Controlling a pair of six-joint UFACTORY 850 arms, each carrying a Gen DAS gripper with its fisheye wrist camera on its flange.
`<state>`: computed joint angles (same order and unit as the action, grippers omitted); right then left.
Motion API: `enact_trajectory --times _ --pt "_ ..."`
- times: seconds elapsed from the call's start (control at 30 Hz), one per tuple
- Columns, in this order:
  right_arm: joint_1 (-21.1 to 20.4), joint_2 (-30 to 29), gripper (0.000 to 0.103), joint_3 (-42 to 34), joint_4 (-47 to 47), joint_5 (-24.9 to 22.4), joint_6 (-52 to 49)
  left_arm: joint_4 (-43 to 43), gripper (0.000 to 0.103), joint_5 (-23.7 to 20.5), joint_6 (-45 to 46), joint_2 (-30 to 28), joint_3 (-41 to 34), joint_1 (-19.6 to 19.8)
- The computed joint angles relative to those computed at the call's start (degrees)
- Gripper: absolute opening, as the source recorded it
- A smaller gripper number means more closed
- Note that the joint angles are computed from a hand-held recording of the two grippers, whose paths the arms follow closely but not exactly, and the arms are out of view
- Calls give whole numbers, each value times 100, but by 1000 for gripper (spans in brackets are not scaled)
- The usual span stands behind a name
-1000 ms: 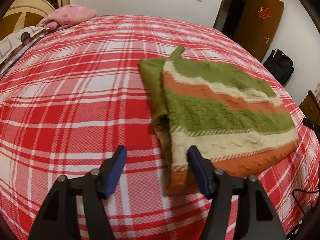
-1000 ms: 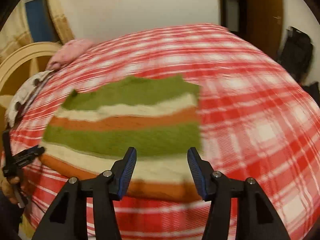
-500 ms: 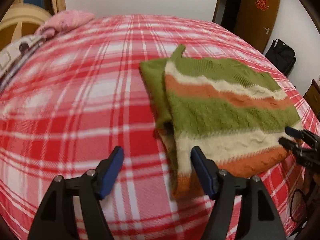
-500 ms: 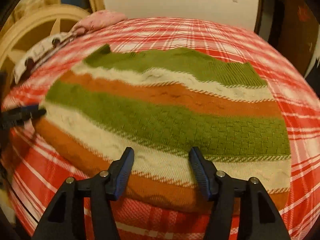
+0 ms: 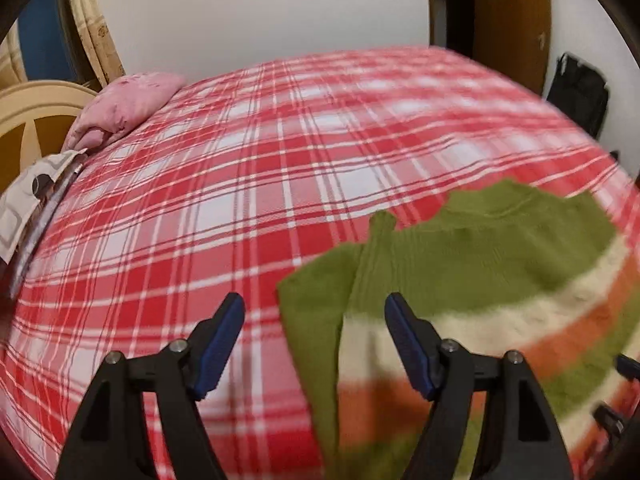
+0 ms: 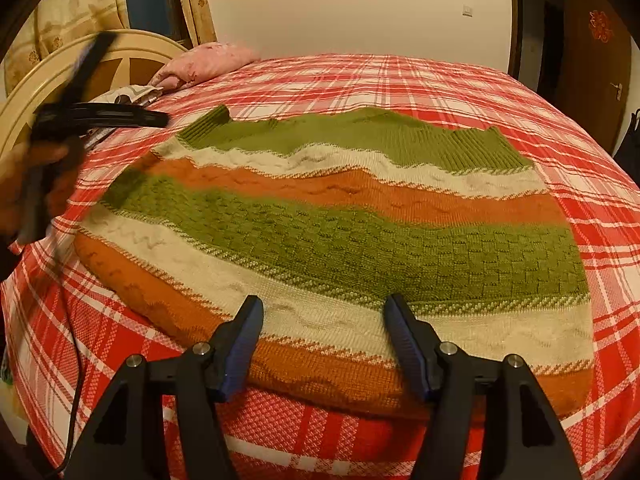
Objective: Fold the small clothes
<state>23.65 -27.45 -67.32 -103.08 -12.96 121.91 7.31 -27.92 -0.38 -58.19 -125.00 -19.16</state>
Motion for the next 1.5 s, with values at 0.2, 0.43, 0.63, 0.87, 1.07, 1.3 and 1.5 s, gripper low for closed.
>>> enact_trajectory --times 0.2,0.43,0.63,0.87,1.07,1.3,1.5 --pt "-10 54 65 73 -575 10 600 1338 78 -961 -1250 -1129 -1625 65" --pt "173 91 65 -163 1099 137 -1064 -939 79 349 214 265 767 716" --pt "855 -422 65 -1050 2764 -339 -4186 -4027 79 695 3098 1150 2298 1156" --pt "1471 -1295 65 -2189 2849 -1219 -5677 -5976 90 1130 5065 1715 3282 1517" --pt "1800 -1998 65 -3133 2759 -1854 -6178 -6555 90 853 5436 1657 3340 1691" --pt "1940 -2610 43 -3879 2245 -2545 -6032 -6844 90 600 5836 1614 3288 1736" --pt "1872 -2367 18 -3590 2273 -2225 -5649 -7200 90 -86 6172 1389 2909 1750"
